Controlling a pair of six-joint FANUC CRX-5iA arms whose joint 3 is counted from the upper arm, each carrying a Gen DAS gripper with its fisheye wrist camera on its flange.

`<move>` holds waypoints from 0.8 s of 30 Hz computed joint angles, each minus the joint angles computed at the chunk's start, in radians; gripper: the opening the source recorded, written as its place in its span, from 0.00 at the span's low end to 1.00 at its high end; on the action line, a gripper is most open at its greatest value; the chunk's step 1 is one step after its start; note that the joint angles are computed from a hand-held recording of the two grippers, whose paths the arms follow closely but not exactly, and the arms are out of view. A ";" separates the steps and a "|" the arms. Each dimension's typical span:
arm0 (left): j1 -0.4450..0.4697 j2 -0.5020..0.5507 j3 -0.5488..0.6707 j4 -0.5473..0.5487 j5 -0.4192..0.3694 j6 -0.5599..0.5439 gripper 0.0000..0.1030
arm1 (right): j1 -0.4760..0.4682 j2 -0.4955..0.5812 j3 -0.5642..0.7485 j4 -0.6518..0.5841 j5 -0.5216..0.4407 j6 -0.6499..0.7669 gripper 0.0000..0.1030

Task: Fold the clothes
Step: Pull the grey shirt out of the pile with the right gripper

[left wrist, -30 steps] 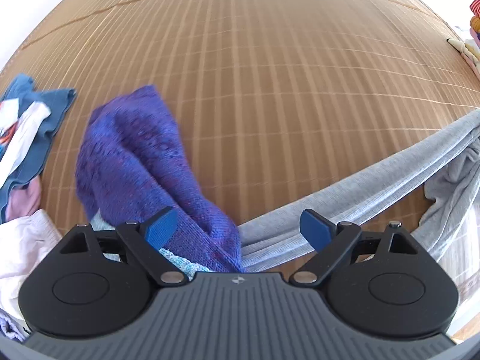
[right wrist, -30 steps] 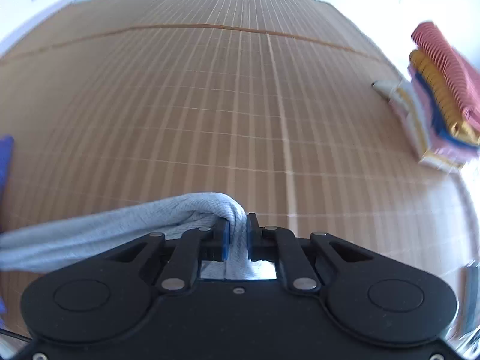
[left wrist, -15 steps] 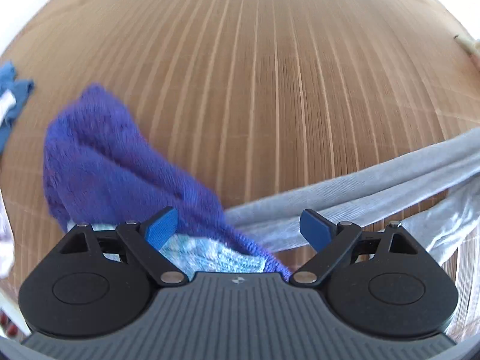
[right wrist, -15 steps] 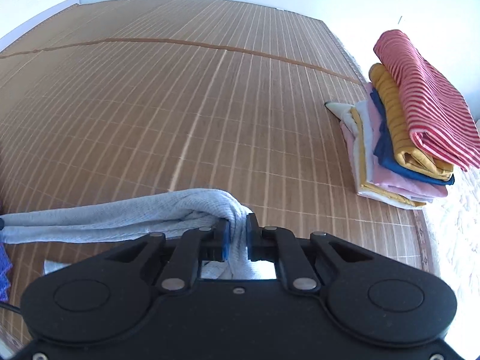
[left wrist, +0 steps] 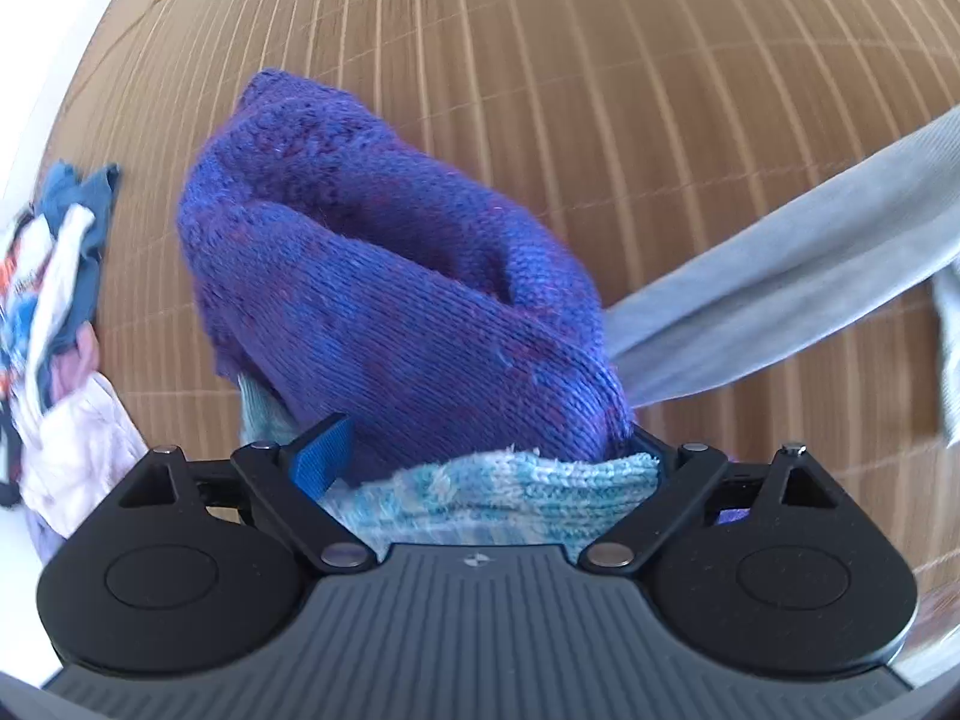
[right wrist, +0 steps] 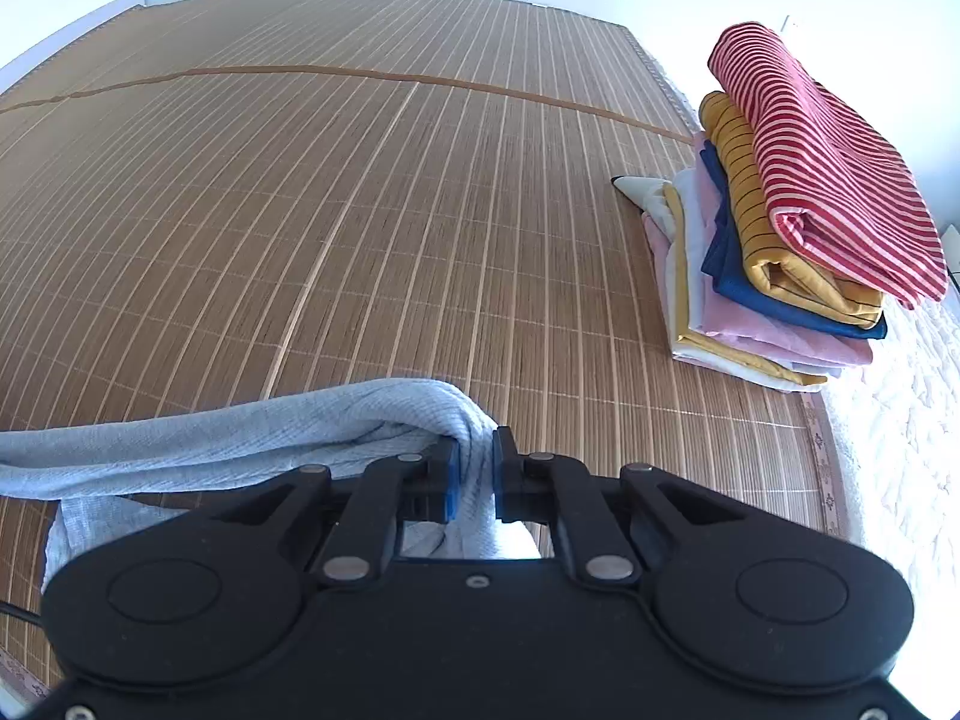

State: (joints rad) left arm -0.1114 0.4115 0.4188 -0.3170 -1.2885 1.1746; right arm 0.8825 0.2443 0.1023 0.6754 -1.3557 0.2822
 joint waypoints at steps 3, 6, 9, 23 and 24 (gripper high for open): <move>0.030 0.000 -0.006 0.003 0.017 -0.046 0.94 | 0.009 0.021 0.028 0.010 -0.050 -0.008 0.11; 0.058 0.006 0.000 -0.008 0.015 -0.089 0.94 | 0.018 0.053 0.069 0.028 -0.120 -0.021 0.11; 0.099 0.001 -0.009 -0.007 0.023 -0.143 0.94 | 0.026 0.091 0.122 0.045 -0.199 -0.042 0.11; 0.317 0.035 0.116 0.215 -0.122 -0.240 0.93 | 0.088 0.442 0.664 -0.039 -0.187 0.011 0.14; 0.333 0.036 0.122 0.259 -0.136 -0.236 0.93 | 0.091 0.483 0.728 -0.055 -0.177 0.036 0.17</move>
